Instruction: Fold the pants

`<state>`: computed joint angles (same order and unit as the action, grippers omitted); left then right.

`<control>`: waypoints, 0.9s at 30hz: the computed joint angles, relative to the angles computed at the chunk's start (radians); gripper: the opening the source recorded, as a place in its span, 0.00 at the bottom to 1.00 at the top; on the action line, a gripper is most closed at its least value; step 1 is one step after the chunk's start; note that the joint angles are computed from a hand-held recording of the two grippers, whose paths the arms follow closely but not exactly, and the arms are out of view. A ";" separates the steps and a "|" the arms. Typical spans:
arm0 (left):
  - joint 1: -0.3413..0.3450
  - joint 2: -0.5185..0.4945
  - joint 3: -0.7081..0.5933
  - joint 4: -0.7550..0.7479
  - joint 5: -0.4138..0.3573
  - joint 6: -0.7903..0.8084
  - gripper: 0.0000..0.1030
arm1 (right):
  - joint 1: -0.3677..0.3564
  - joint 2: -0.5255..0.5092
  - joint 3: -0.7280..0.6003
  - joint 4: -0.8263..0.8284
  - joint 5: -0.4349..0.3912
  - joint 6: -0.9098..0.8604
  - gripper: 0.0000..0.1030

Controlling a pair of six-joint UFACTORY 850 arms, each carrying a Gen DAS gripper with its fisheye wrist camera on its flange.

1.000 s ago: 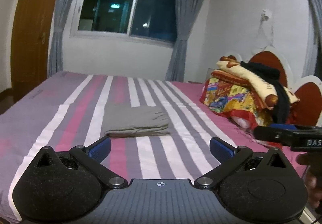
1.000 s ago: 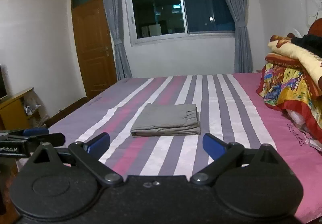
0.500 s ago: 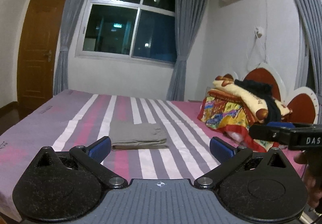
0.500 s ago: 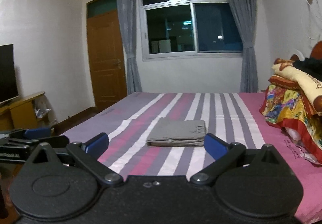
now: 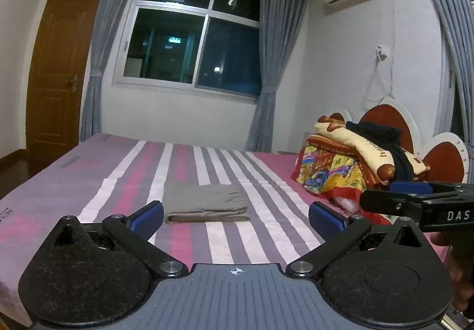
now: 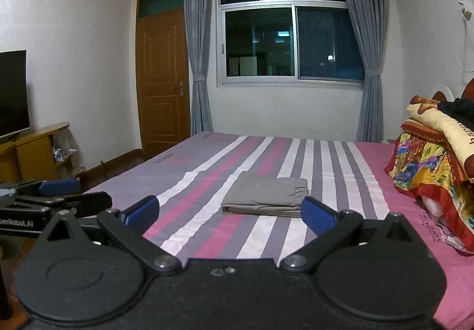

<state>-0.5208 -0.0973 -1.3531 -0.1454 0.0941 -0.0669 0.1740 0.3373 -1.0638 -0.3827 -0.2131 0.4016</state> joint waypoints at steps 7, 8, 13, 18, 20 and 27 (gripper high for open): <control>-0.012 -0.004 -0.006 -0.014 -0.004 0.033 1.00 | 0.001 0.007 0.007 -0.022 -0.001 0.023 0.99; -0.013 -0.004 -0.007 -0.005 -0.005 0.027 1.00 | 0.011 0.014 0.013 -0.072 -0.004 0.075 0.99; -0.016 -0.003 -0.003 0.020 -0.006 0.005 1.00 | 0.047 0.022 0.019 -0.284 -0.026 0.294 0.99; -0.014 -0.002 -0.002 0.072 -0.005 -0.048 1.00 | 0.072 0.024 0.021 -0.381 -0.044 0.397 0.99; -0.014 -0.002 -0.003 0.075 -0.006 -0.050 1.00 | 0.080 0.024 0.020 -0.388 -0.049 0.404 0.99; -0.014 -0.003 -0.002 0.068 -0.004 -0.045 1.00 | 0.118 0.026 0.018 -0.485 -0.081 0.508 0.99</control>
<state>-0.5347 -0.0999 -1.3552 -0.0771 0.0905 -0.1117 0.2924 0.3636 -1.0460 -0.8680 -0.2936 0.9091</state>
